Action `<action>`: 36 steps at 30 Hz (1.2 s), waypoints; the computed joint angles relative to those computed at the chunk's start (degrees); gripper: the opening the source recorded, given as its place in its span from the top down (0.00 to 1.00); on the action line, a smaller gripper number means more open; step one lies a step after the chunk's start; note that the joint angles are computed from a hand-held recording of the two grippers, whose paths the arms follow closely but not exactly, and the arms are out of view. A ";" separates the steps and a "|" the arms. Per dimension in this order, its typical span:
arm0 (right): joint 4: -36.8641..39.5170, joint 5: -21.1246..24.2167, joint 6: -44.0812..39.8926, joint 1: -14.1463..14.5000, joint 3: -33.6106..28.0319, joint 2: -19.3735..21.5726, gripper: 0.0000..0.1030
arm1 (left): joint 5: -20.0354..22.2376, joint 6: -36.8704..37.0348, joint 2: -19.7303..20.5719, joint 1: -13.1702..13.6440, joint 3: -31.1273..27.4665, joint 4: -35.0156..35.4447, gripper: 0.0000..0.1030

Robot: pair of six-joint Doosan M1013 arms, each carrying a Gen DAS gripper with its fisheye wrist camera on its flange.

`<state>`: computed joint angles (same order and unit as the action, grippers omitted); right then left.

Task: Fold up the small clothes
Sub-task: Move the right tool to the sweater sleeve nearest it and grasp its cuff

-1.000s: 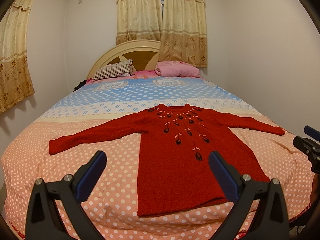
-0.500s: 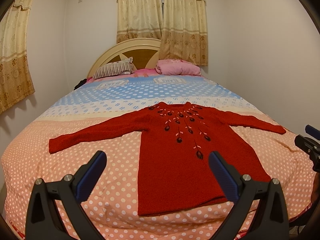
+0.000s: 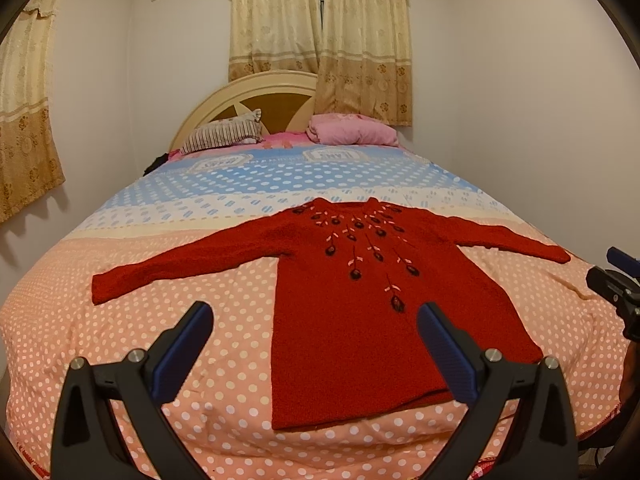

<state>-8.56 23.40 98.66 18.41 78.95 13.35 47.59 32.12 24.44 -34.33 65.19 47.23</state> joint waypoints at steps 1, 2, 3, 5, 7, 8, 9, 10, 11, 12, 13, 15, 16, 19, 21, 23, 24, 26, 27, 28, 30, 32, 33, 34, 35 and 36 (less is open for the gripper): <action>0.94 -0.10 -0.56 -0.16 -0.02 0.14 0.01 | -0.27 0.80 0.19 0.22 -0.28 -0.92 0.00; 1.74 -0.29 -0.85 -0.39 -0.01 0.33 0.01 | -0.58 1.75 0.29 0.45 -0.44 -1.94 0.00; 1.93 -0.36 -0.79 -0.62 -0.14 0.62 0.01 | -0.82 2.61 0.47 0.72 -0.61 -2.95 0.00; 2.60 0.61 -0.73 -1.35 -1.09 1.62 0.01 | -1.08 4.13 0.99 1.15 -1.37 -4.40 0.00; 3.82 1.49 -0.63 -2.45 -2.30 2.88 0.01 | -1.04 5.03 1.58 1.58 -2.08 -5.09 0.00; 3.32 2.02 0.35 -2.92 -2.82 3.34 0.01 | -0.84 5.31 1.98 1.79 -2.56 -5.28 0.00; 2.71 2.48 1.57 -3.41 -3.30 3.81 0.01 | -0.58 5.95 2.52 2.08 -3.31 -5.84 0.00; 2.69 2.98 2.44 -4.06 -3.93 4.43 0.01 | -0.47 6.90 3.11 2.43 -4.13 -6.78 0.00; 2.87 3.87 3.37 -4.83 -4.82 5.24 0.01 | -0.11 7.91 3.74 2.73 -5.05 -7.72 0.00; 2.84 5.01 4.71 -5.65 -5.78 6.11 0.01 | 0.53 9.06 4.55 3.02 -6.24 -8.63 0.00; 3.02 5.82 5.56 -6.28 -6.47 6.70 0.01 | 0.90 10.15 5.31 3.28 -7.34 -9.41 0.00; 3.96 7.17 7.25 -7.74 -7.66 7.86 0.01 | 1.71 12.73 6.98 3.68 -9.76 -10.89 0.00; 4.51 8.21 8.64 -8.77 -8.55 8.74 0.01 | 2.04 13.74 7.63 3.81 -10.68 -11.39 0.00; 3.89 11.15 11.92 -10.77 -11.19 11.00 0.01 | 3.05 17.35 9.92 4.29 -13.94 -13.09 0.00; 3.47 12.54 13.46 -11.76 -12.44 12.06 0.01 | 4.23 19.89 11.86 4.66 -16.76 -14.38 0.00; 4.98 13.79 14.16 -13.27 -13.82 13.29 0.01 | 5.60 21.61 13.43 4.90 -19.08 -14.84 0.00; 5.59 14.35 14.31 -13.71 -14.28 13.64 0.01 | 6.35 22.33 14.28 5.04 -20.32 -15.01 0.00; 5.77 16.58 16.43 -15.05 -16.20 14.98 0.01 | 7.01 23.06 15.67 5.28 -22.11 -14.81 0.00; 6.05 17.31 16.95 -15.63 -16.94 15.49 0.01 | 7.59 23.25 16.35 5.40 -23.04 -14.75 0.00; 6.53 18.16 17.33 -16.33 -17.84 16.10 0.01 | 8.29 23.59 17.14 5.54 -24.13 -15.01 0.00; 6.40 20.11 19.01 -17.47 -20.01 17.51 0.01 | 10.33 24.75 18.80 5.97 -26.69 -16.86 0.00; 7.06 21.85 20.21 -18.68 -22.19 18.93 0.01 | 11.53 25.30 19.93 6.23 -28.31 -17.72 0.00; 7.53 22.35 20.36 -19.15 -22.78 19.32 0.01 | 12.40 25.67 20.55 6.32 -29.24 -17.88 0.00; 7.71 23.55 20.79 -19.69 -24.26 20.23 0.01 | 13.16 26.04 21.09 6.39 -30.09 -17.99 0.00; 7.19 24.55 21.31 -19.90 -25.61 21.03 0.02 | 13.65 26.33 21.61 6.50 -30.92 -18.16 0.00; 6.88 25.11 21.51 -20.04 -26.46 21.62 0.03 | 14.04 26.50 21.94 6.63 -31.48 -18.44 0.00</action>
<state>-1.68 48.50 120.17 -1.63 52.49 34.96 61.64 58.62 46.39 -27.70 33.71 28.79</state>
